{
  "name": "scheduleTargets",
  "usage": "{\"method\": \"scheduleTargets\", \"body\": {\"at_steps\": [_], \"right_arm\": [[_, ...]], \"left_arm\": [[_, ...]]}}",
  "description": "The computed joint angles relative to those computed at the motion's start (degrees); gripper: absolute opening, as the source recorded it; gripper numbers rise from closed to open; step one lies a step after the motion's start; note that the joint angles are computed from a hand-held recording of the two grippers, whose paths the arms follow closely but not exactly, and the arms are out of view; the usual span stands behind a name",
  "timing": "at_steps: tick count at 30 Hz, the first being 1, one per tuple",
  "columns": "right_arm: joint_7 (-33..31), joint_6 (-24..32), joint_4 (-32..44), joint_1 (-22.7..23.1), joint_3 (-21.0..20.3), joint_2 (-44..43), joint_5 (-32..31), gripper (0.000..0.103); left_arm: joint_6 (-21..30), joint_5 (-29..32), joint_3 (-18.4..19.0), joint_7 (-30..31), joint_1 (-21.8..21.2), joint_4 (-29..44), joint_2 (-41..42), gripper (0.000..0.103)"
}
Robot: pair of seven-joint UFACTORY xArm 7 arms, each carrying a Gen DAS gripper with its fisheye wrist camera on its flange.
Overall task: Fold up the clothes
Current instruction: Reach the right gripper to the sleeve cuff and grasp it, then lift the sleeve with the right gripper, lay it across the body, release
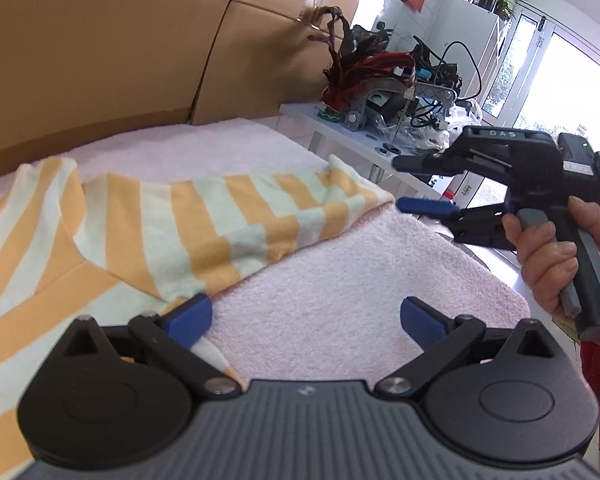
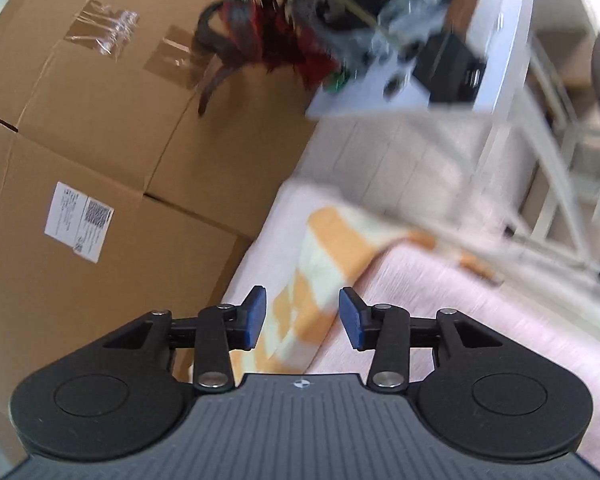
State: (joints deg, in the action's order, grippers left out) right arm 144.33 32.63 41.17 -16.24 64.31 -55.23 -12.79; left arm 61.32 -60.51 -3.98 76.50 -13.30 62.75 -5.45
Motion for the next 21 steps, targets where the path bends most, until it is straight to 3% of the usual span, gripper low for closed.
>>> {"method": "scheduleTargets", "body": {"at_steps": [1,2,5,10,11,12,14,16,19,21], "right_arm": [[3.16,-2.33,-0.37,-1.95,1.38,-0.21,1.38,0.046],[5.65,-2.26,-0.25,-3.97,3.01,-1.38,2.48,0.034],[2.53,10.15,3.27,-5.83,4.57,-1.52,4.55,0.002],[6.71,25.97,7.72,-0.25,4.75,1.74,0.59,0.005],[8.57,26.82,6.76,2.12,3.76,2.79,-0.47,0.012],[8.51,27.01,5.55,3.56,2.97,1.70,0.86,0.031],[7.42,27.49,3.26,5.80,1.73,-1.50,4.71,0.050],[8.94,24.06,-1.09,9.48,-0.81,-2.11,5.42,0.051],[12.57,12.82,-9.52,14.26,-6.43,0.53,3.59,0.051],[14.44,4.26,-14.94,12.86,-5.39,-2.69,8.10,0.051]], "left_arm": [[-0.02,0.00,-0.01,-0.02,0.00,-0.02,-0.03,0.101],[-0.13,-0.01,-0.02,-0.03,-0.01,-0.11,-0.11,0.101],[-0.42,-0.09,-0.03,-0.06,-0.08,-0.29,-0.28,0.101],[0.15,-0.28,0.12,-0.40,-0.05,0.14,0.09,0.101],[0.79,-0.56,0.29,-0.45,0.10,0.47,0.32,0.101],[1.60,-1.17,0.53,-0.60,0.34,0.92,0.58,0.101],[2.90,-2.09,0.78,-1.76,0.86,1.89,0.87,0.101],[3.34,-2.85,0.74,-2.95,1.21,3.10,1.08,0.101],[-2.19,-1.66,-0.50,-4.82,0.67,4.08,0.92,0.102],[-5.67,-0.28,-1.13,-5.94,0.12,5.18,1.56,0.102]]}}
